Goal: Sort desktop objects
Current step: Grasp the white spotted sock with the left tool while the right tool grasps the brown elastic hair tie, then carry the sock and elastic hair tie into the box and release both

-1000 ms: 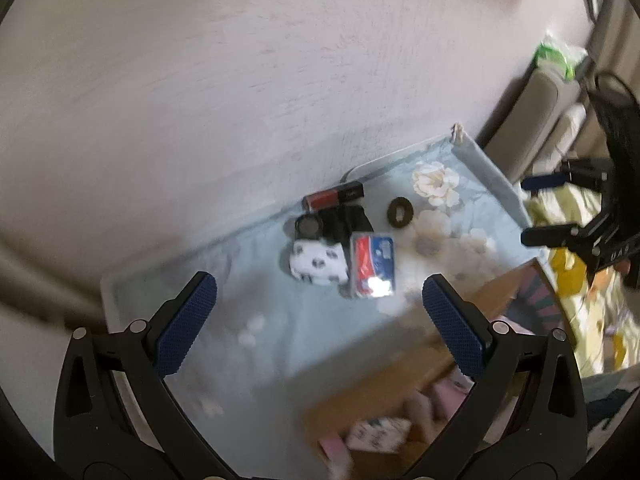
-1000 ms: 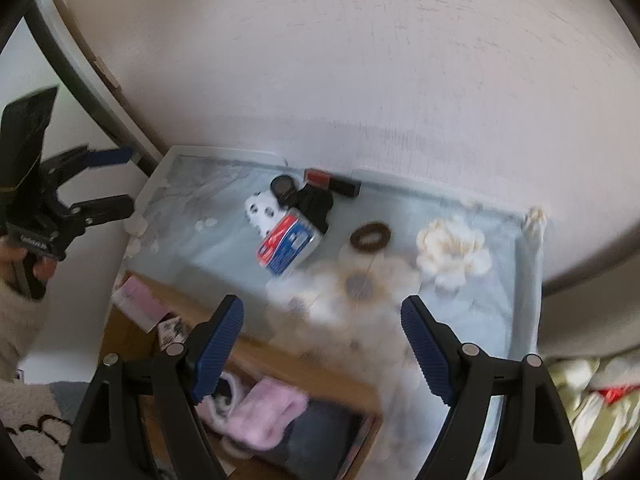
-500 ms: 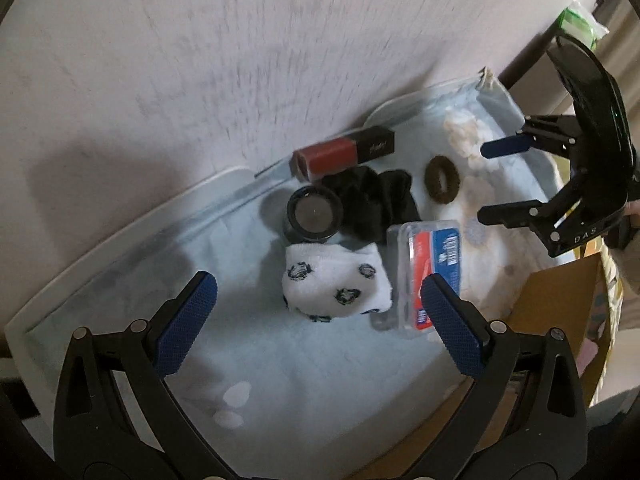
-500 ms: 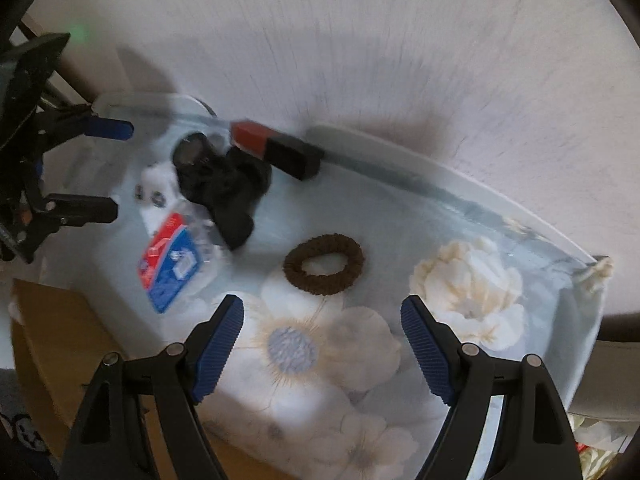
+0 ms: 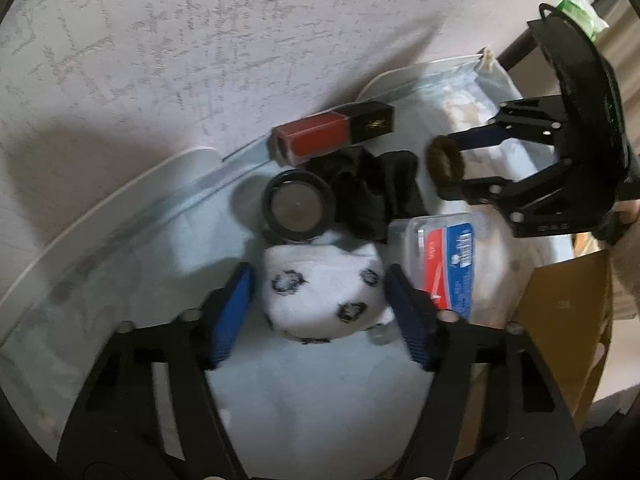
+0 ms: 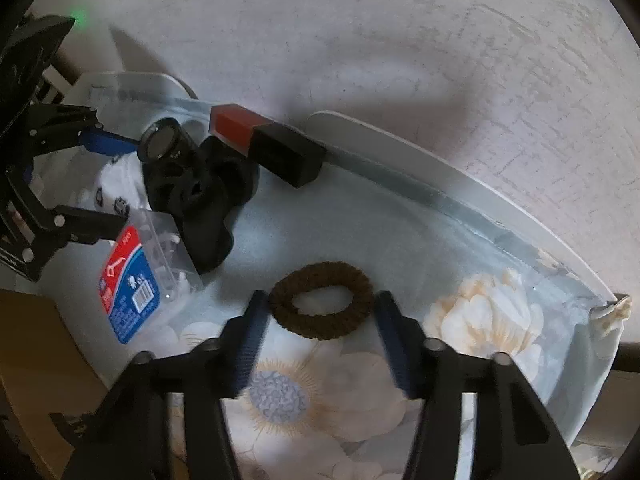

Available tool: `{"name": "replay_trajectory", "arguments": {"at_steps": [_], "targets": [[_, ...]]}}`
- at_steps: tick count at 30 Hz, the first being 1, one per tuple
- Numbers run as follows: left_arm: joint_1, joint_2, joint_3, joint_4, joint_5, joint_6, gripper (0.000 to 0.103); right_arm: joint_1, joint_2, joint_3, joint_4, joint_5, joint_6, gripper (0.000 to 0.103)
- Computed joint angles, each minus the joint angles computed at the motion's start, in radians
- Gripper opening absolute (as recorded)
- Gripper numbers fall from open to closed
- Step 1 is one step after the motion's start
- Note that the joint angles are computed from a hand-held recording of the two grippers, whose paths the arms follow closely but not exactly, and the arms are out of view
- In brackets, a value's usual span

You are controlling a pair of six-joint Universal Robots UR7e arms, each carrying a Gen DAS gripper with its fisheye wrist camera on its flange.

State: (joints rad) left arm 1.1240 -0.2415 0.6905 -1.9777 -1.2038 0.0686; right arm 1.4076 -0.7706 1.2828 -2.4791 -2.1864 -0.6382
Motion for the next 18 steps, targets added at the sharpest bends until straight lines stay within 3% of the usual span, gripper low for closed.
{"name": "replay_trajectory", "arguments": {"at_steps": [2, 7, 18], "targets": [[-0.002, -0.002, 0.006, -0.006, 0.003, -0.004, 0.05, 0.0, -0.004, 0.007, -0.01, -0.006, -0.093, 0.036], [-0.003, -0.017, 0.031, -0.024, 0.001, 0.002, 0.044, -0.003, -0.022, 0.037, -0.036, 0.002, -0.114, 0.018], [-0.019, -0.056, 0.08, -0.033, 0.027, 0.005, 0.042, -0.015, -0.092, 0.103, -0.037, 0.061, -0.078, 0.013]]}}
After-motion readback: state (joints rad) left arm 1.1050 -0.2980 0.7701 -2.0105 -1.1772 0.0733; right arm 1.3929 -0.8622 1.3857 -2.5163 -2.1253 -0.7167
